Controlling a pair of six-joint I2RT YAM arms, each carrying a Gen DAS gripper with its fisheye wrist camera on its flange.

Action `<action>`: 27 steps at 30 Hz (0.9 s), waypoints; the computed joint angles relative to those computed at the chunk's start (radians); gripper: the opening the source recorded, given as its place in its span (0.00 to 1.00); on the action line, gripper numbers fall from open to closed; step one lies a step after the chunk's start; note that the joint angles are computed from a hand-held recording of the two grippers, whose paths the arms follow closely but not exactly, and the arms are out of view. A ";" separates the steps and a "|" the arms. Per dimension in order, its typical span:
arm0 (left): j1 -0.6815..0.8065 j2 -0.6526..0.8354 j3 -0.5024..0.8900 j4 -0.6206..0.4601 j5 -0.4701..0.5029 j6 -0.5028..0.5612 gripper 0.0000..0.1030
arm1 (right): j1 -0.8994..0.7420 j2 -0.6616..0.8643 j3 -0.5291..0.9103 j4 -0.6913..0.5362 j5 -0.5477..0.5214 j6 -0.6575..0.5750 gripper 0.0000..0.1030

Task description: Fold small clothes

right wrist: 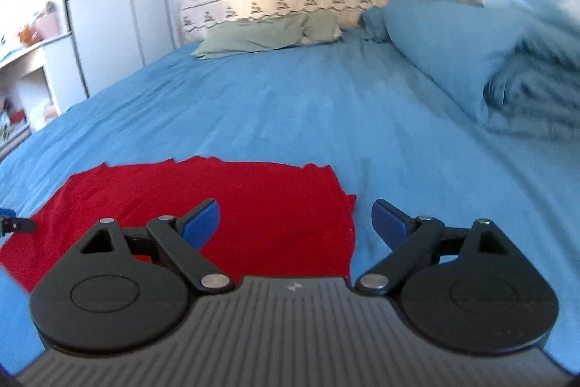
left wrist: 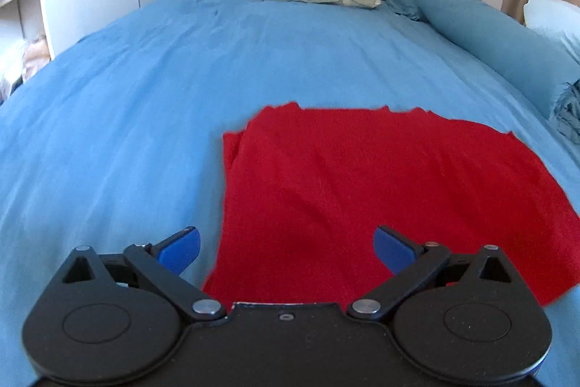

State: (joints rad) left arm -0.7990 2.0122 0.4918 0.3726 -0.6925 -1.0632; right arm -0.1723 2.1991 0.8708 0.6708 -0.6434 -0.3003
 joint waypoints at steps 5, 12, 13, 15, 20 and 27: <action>-0.133 -0.057 0.088 -0.344 -0.059 -0.233 1.00 | -0.025 -0.191 -0.148 -0.109 -0.030 -0.083 1.00; -0.245 -0.035 0.235 -0.479 -0.080 -0.305 1.00 | -0.001 -0.396 -0.377 -0.119 0.141 -0.138 1.00; -0.244 -0.017 0.254 -0.467 -0.074 -0.291 1.00 | -0.003 -0.397 -0.407 -0.107 0.163 -0.129 1.00; -0.233 0.028 0.304 -0.456 -0.053 -0.264 1.00 | -0.011 -0.360 -0.452 -0.054 0.184 -0.099 1.00; -0.206 0.107 0.378 -0.405 -0.012 -0.223 1.00 | -0.052 -0.176 -0.480 0.080 0.190 0.044 1.00; -0.192 0.154 0.396 -0.321 0.020 -0.175 1.00 | -0.102 0.032 -0.395 0.190 0.059 0.211 1.00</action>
